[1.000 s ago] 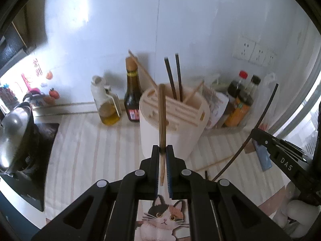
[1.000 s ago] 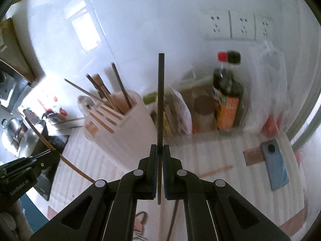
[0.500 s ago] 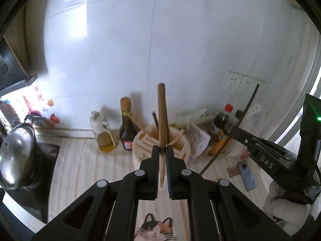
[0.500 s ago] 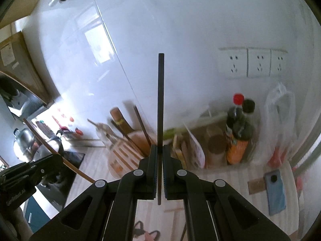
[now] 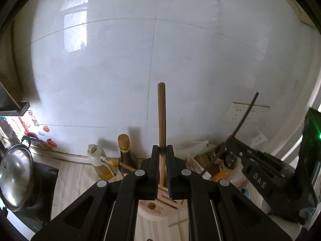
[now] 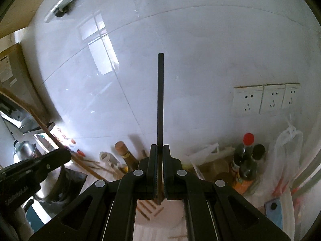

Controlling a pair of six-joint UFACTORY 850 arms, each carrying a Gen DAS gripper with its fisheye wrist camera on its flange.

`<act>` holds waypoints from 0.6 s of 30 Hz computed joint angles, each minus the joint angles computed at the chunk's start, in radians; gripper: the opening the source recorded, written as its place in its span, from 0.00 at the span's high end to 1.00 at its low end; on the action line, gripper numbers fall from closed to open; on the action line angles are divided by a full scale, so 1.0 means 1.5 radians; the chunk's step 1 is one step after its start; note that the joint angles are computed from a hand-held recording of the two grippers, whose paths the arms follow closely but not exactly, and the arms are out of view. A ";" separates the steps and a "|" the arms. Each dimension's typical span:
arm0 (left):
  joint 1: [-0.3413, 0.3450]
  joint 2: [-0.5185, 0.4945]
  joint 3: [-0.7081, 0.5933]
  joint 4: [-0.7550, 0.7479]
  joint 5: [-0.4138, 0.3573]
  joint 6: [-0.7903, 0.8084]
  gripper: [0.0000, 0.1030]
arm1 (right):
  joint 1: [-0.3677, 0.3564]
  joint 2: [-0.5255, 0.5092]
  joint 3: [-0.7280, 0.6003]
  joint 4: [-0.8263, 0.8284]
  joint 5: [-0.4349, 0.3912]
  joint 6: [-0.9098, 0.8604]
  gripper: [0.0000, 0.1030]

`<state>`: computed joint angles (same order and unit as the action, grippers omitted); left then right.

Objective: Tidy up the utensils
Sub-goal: 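Lower both chopsticks into the holder slots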

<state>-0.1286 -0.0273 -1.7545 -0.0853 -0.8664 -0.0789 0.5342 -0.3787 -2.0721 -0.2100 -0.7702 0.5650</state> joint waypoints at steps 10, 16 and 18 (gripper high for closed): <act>0.028 -0.090 -0.054 -0.046 -0.030 0.027 0.96 | -0.016 -0.067 -0.049 0.037 -0.024 -0.011 0.96; 0.033 -0.104 -0.057 -0.061 -0.026 0.034 0.96 | -0.021 -0.071 -0.027 0.055 -0.013 -0.015 0.96; 0.033 -0.106 -0.060 -0.060 -0.023 0.033 0.96 | -0.023 -0.073 -0.027 0.057 -0.014 -0.016 0.96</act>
